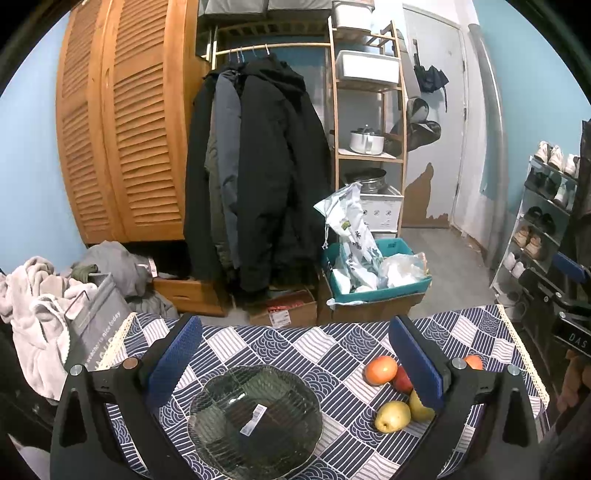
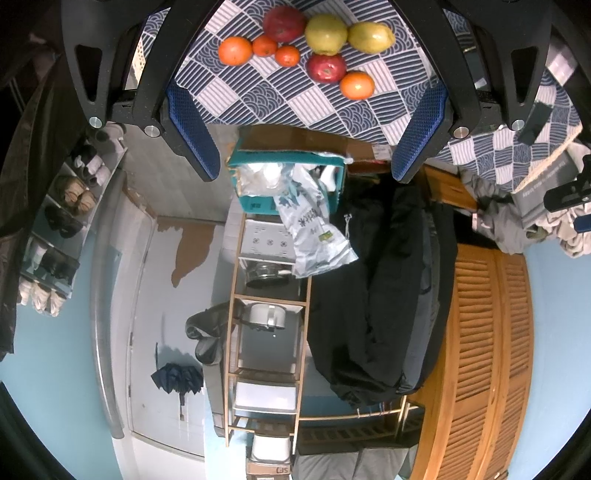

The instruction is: Organize fruits

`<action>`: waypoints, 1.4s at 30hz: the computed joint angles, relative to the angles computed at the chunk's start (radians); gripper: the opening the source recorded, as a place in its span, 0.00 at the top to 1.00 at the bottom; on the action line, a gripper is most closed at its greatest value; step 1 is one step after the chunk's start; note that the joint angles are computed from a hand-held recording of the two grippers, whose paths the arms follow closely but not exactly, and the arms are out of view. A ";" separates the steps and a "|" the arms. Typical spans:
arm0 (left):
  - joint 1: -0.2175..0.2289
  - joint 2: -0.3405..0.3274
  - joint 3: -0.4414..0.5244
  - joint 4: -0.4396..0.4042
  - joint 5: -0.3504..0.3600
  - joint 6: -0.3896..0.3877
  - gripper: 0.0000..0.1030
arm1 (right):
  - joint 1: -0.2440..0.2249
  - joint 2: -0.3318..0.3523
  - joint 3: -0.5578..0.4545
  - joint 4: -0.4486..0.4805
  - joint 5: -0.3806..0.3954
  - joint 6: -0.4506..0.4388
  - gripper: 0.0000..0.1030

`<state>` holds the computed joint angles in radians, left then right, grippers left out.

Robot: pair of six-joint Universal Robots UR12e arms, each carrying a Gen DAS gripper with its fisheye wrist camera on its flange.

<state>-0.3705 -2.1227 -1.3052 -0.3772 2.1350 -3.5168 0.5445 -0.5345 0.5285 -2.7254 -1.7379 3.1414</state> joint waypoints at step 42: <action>0.002 0.001 -0.006 0.001 -0.016 -0.004 0.01 | -0.001 -0.003 0.005 0.004 0.001 -0.002 0.10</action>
<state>-0.3688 -2.1218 -1.3108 -0.3767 2.1186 -3.5208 0.5439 -0.5374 0.5333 -2.7219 -1.7371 3.1392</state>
